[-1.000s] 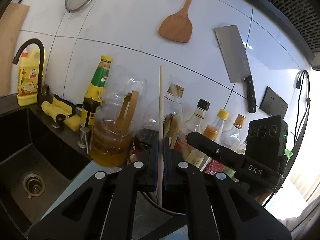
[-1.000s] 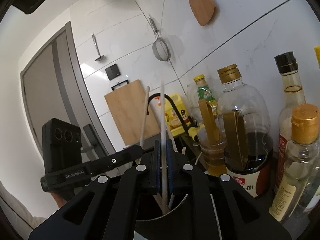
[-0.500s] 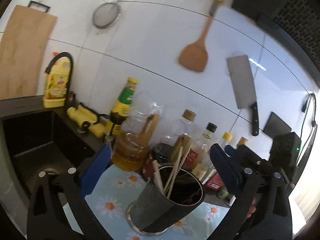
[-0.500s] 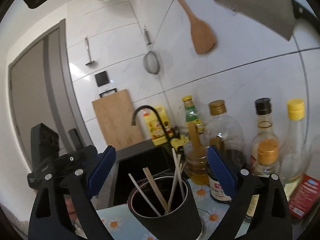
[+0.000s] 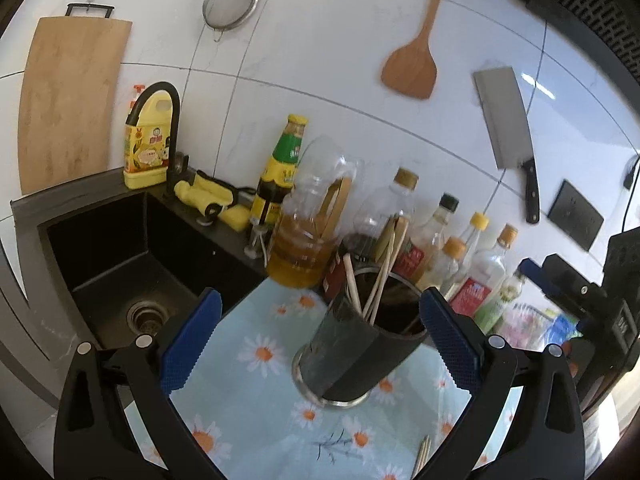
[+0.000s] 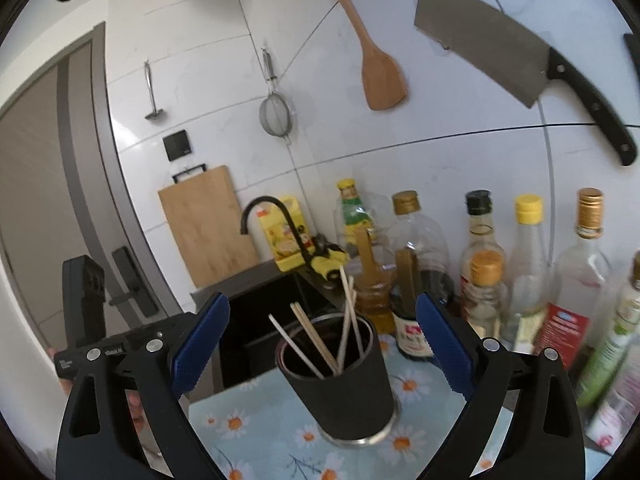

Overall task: Organize utensils
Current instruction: 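Withdraw both open tools and lower them to the loose chopsticks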

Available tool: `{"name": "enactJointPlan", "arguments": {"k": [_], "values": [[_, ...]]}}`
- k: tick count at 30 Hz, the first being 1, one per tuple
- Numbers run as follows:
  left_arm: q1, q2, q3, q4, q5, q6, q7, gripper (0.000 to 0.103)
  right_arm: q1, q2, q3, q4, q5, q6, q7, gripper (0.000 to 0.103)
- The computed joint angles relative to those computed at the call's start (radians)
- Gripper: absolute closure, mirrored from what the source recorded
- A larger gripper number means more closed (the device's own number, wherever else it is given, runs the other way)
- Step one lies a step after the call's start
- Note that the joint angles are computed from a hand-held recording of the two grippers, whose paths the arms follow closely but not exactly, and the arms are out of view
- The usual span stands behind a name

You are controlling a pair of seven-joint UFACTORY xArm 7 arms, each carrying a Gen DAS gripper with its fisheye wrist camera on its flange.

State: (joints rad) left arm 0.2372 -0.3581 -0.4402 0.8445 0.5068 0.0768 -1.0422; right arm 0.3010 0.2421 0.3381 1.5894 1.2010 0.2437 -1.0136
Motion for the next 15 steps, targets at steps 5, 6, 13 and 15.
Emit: {"name": "enactJointPlan", "arguments": {"k": [5, 6, 13, 15], "values": [[-0.123, 0.009, 0.094, -0.03, -0.07, 0.019, 0.092, 0.006, 0.034, -0.067, -0.031, -0.113, -0.103, -0.09, 0.13, 0.013], [-0.162, 0.016, 0.125, -0.039, -0.098, 0.014, 0.124, 0.006, 0.039, -0.077, -0.039, -0.135, -0.137, -0.099, 0.172, 0.013], [-0.344, 0.082, 0.256, -0.054, -0.264, 0.023, 0.33, 0.006, 0.049, -0.131, -0.055, -0.269, -0.286, -0.154, 0.367, 0.013], [-0.396, 0.108, 0.292, -0.047, -0.323, 0.036, 0.406, 0.006, 0.06, -0.143, -0.071, -0.309, -0.363, -0.169, 0.457, 0.013]]}}
